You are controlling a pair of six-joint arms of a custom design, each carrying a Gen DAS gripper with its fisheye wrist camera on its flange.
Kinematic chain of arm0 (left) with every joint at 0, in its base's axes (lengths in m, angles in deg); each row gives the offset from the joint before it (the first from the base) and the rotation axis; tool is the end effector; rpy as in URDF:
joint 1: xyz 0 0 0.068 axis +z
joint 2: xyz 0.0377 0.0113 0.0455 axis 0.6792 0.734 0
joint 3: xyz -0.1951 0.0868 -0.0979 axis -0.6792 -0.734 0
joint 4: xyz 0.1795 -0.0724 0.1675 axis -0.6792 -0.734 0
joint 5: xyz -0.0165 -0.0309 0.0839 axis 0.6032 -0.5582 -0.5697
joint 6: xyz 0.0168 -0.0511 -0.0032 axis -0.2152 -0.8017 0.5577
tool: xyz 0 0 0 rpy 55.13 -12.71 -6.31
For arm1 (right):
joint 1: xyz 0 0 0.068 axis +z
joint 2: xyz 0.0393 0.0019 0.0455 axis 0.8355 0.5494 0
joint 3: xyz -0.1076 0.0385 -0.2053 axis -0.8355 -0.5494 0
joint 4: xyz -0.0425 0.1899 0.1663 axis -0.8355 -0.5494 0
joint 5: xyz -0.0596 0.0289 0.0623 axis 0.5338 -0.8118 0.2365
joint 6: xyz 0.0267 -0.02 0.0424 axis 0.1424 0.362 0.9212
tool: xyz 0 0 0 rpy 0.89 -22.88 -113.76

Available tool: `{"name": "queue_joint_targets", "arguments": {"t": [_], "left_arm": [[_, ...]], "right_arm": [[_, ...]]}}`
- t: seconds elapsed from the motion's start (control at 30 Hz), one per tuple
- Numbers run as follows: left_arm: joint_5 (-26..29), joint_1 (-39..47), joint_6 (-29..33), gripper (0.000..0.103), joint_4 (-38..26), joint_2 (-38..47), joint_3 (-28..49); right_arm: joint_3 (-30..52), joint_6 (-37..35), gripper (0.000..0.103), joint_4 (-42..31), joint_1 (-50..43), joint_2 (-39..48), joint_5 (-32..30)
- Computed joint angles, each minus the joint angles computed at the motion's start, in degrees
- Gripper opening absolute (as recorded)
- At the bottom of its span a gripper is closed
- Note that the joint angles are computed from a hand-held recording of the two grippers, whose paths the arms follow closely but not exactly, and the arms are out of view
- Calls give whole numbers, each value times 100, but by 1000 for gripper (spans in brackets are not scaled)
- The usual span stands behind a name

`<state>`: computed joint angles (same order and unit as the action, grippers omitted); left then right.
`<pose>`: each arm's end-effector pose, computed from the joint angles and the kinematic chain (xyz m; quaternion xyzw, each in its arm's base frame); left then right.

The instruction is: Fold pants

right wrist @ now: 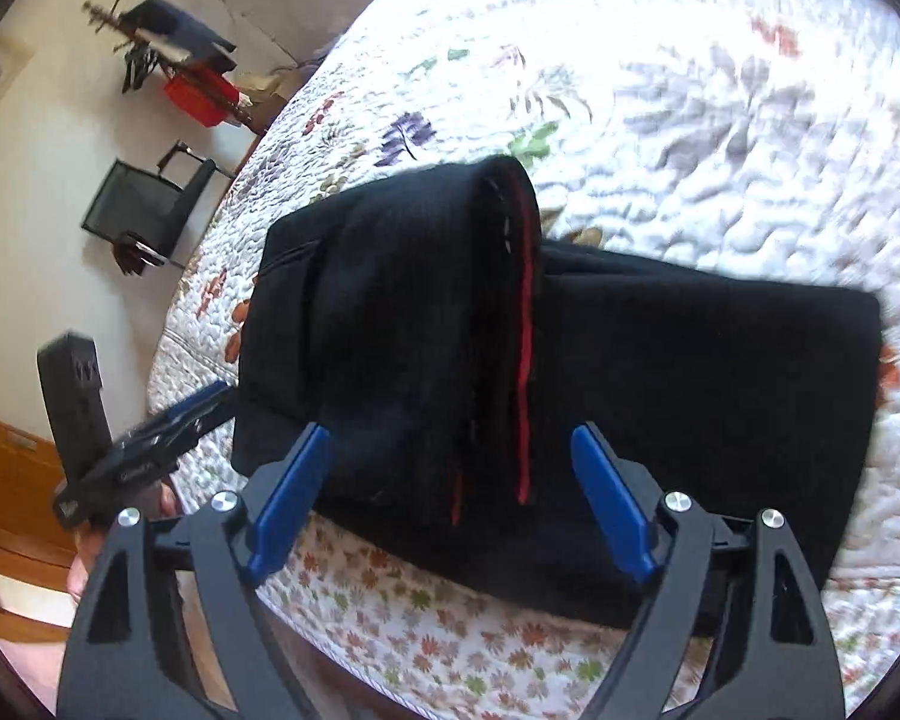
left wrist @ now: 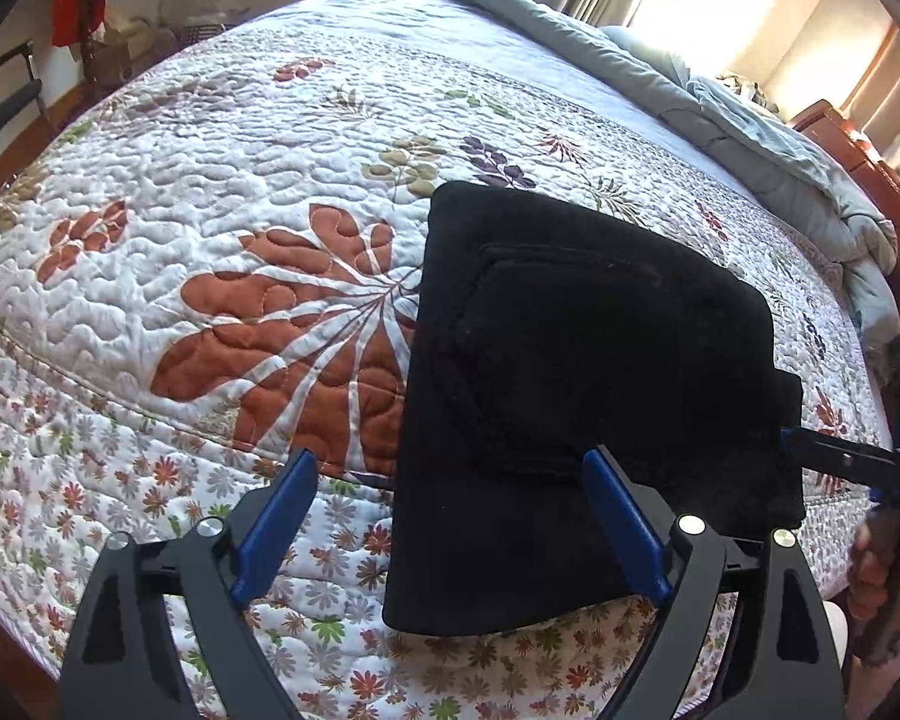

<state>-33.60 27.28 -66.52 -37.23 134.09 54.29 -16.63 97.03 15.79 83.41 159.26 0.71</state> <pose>0.3241 -0.0986 0.0828 0.0935 0.9588 -0.1620 0.2139 0.2504 0.1384 0.0951 0.0843 0.9431 0.2840 0.1509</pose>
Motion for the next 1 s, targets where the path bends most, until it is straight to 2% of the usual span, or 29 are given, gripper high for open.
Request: {"name": "queue_joint_targets", "arguments": {"t": [0.13,0.2,0.27,0.37,0.5,0.73,0.87,1.0], "left_arm": [[54,85,2,90,-36,40,9],[44,110,-21,90,-39,33,-16],[53,134,-46,90,-76,46,-5],[113,171,-98,90,-156,57,40],[99,187,-136,90,-224,-58,18],[130,8,-251,90,-369,-188,101],[73,-276,-266,91,-450,-115,252],[16,-581,-289,91,-509,20,423]], "right_arm": [[56,180,83,844,-246,735,-661],[121,288,79,1196,-238,978,-790],[210,332,36,1450,-223,1138,-985],[137,364,20,1729,-287,1138,-1283],[-668,631,18,2215,-359,40,-1394],[-1450,350,18,626,-594,-2641,-985],[-1816,23,18,-347,-1117,-3883,-1059],[-2050,-344,18,-1279,-1736,-4747,-1185]]}}
